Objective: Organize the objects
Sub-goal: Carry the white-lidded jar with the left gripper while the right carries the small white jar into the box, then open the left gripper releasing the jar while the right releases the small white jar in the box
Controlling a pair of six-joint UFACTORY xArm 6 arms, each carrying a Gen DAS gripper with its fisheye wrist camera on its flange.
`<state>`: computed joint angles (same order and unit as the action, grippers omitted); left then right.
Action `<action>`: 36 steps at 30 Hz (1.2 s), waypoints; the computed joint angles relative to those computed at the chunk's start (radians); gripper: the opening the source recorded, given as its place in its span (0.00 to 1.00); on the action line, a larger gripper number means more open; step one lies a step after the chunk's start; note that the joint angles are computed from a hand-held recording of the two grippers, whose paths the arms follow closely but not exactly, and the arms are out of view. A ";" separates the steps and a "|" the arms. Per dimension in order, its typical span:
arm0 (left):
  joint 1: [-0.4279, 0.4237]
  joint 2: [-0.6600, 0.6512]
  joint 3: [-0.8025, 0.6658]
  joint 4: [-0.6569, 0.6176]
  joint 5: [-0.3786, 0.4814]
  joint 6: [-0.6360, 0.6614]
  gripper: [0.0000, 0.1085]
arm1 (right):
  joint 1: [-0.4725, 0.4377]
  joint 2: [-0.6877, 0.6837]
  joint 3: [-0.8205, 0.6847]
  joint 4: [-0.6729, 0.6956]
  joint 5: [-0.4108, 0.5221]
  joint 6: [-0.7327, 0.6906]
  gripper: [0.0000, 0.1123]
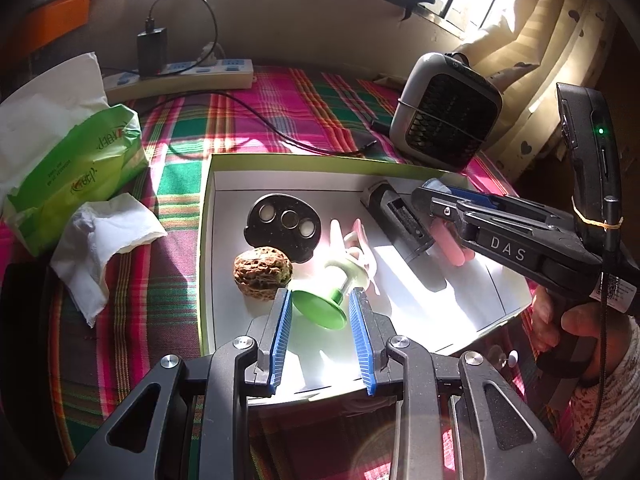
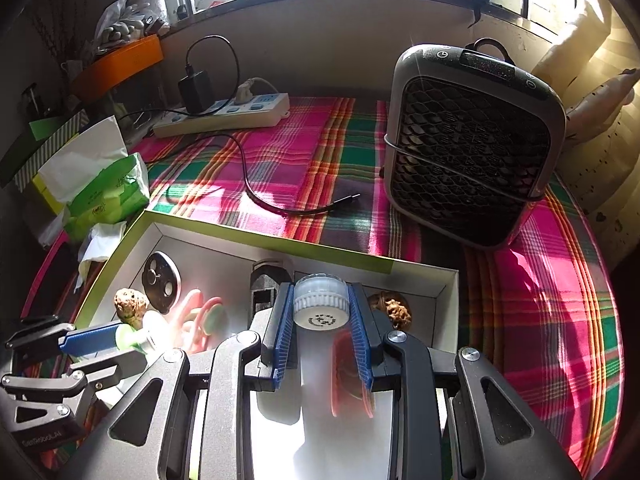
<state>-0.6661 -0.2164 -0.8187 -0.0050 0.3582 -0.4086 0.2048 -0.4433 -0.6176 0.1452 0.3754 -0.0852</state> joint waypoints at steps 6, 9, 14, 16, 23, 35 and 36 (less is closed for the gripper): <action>0.000 0.003 -0.002 0.021 0.000 -0.010 0.25 | -0.006 0.017 -0.004 0.002 0.006 0.002 0.25; -0.001 0.004 -0.002 0.027 0.000 -0.015 0.25 | -0.007 0.019 -0.004 0.004 0.004 -0.001 0.25; -0.003 0.006 -0.005 0.037 0.003 -0.026 0.25 | -0.006 0.021 -0.005 -0.011 0.004 0.014 0.25; -0.002 0.006 -0.006 0.042 0.005 -0.027 0.25 | -0.005 0.023 -0.006 -0.015 0.004 0.021 0.25; -0.002 0.008 -0.005 0.046 0.004 -0.031 0.26 | -0.003 0.027 -0.007 -0.032 0.001 0.035 0.25; -0.005 0.008 -0.009 0.060 0.010 -0.048 0.31 | -0.004 0.002 0.007 -0.039 -0.002 0.052 0.28; -0.005 0.009 -0.010 0.059 0.010 -0.048 0.31 | -0.003 -0.002 0.008 -0.039 -0.003 0.053 0.30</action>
